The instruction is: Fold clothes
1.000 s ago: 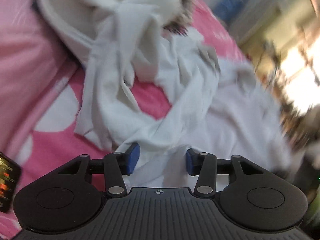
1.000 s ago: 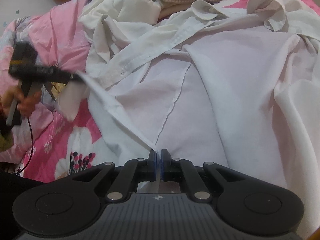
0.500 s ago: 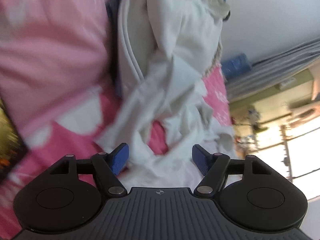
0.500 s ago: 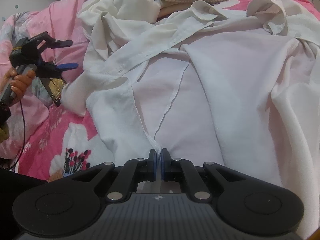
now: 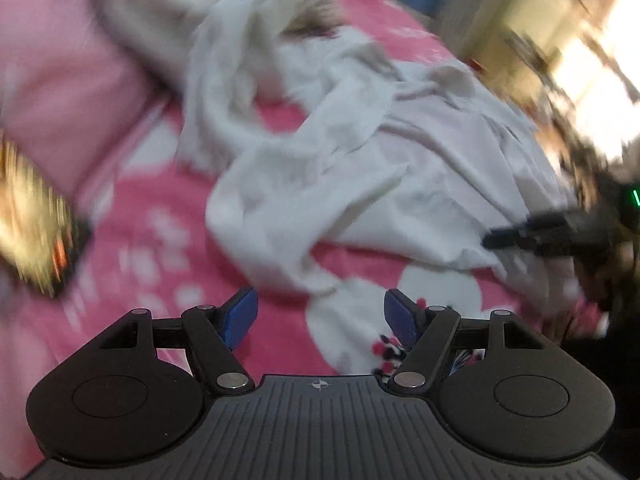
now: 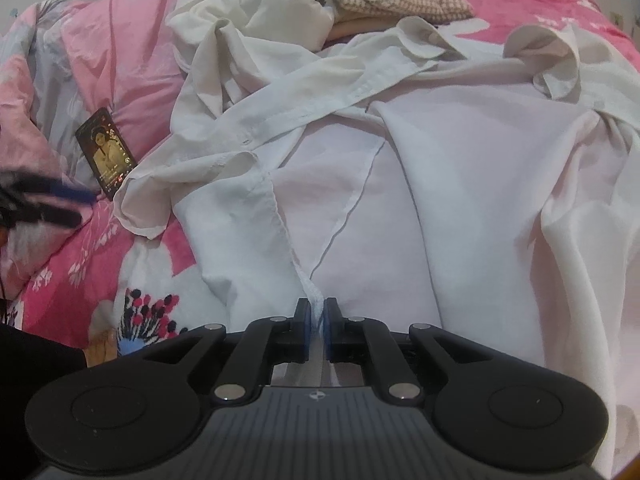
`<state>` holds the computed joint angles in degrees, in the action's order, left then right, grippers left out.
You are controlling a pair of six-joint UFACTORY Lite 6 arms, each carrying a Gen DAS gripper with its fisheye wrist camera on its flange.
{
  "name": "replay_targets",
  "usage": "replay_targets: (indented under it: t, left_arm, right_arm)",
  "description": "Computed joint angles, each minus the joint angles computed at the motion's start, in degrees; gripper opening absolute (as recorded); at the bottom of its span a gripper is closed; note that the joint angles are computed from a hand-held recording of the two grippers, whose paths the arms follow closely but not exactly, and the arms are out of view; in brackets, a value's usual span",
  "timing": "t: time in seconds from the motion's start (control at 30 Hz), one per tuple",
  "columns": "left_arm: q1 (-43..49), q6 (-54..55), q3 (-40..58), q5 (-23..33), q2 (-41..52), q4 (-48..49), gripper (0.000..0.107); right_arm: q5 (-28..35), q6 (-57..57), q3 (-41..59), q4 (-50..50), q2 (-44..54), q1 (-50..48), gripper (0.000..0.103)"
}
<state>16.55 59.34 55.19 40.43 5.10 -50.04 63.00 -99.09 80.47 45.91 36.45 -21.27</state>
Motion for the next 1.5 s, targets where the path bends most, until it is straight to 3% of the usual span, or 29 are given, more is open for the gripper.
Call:
replay_targets:
  t: [0.23,0.4,0.43,0.5,0.57,0.67,0.83,0.93,1.13,1.27,1.43,1.5]
  left_arm:
    - [-0.79,-5.46,-3.37,-4.79,7.24,-19.88,0.065]
    - [-4.27,-7.19,-4.55,-13.03,6.41,-24.85,0.028]
    - [-4.71,-8.60,-4.34,-14.08,6.10,-23.04,0.012]
    - [-3.86,-11.50,-3.65,-13.07,5.79,-19.65,0.006]
    - [-0.40,-14.70,-2.40,-8.07,4.54,-15.50,0.002]
    - [4.90,-18.96,1.01,-1.39,2.07,-8.21,0.001]
    - [14.88,-23.93,12.75,14.28,4.96,1.91,0.000]
    - [17.65,-26.75,17.50,18.54,7.62,7.60,0.000]
    - [18.35,-26.32,17.55,15.67,8.60,14.80,0.000]
    - [16.72,-21.99,12.91,10.64,6.22,16.74,0.001]
    - [6.96,-4.04,-2.25,-1.13,-7.30,17.62,0.005]
    - [3.03,0.54,-7.08,-3.87,-10.61,18.32,0.013]
  right_arm:
    - [-0.99,-2.53,-2.73,1.03,-2.65,0.27,0.009]
    - [-1.54,-3.71,-3.78,1.24,-2.96,-0.05,0.009]
    - [-1.71,-4.14,-4.00,1.31,-2.89,-0.11,0.009]
    - [-2.23,-6.15,-5.06,1.87,-3.30,-0.28,0.009]
    - [-2.56,-8.58,-6.23,2.56,-3.96,-0.57,0.009]
    - [-1.21,-13.87,-7.93,4.11,-5.43,-1.54,0.009]
    - [5.89,-18.90,-7.31,2.15,-6.64,-3.04,0.007]
    - [10.86,-23.07,-7.33,-0.99,-8.74,-4.05,0.006]
    - [15.87,-29.62,-7.07,-12.43,-13.13,-4.49,0.004]
    - [12.55,-31.02,-8.97,-17.24,-14.69,-3.84,0.004]
    - [8.16,-30.67,-10.81,-16.28,-14.42,-3.31,0.004]
    - [8.23,-29.22,-9.46,-14.68,-13.04,-3.26,0.004]
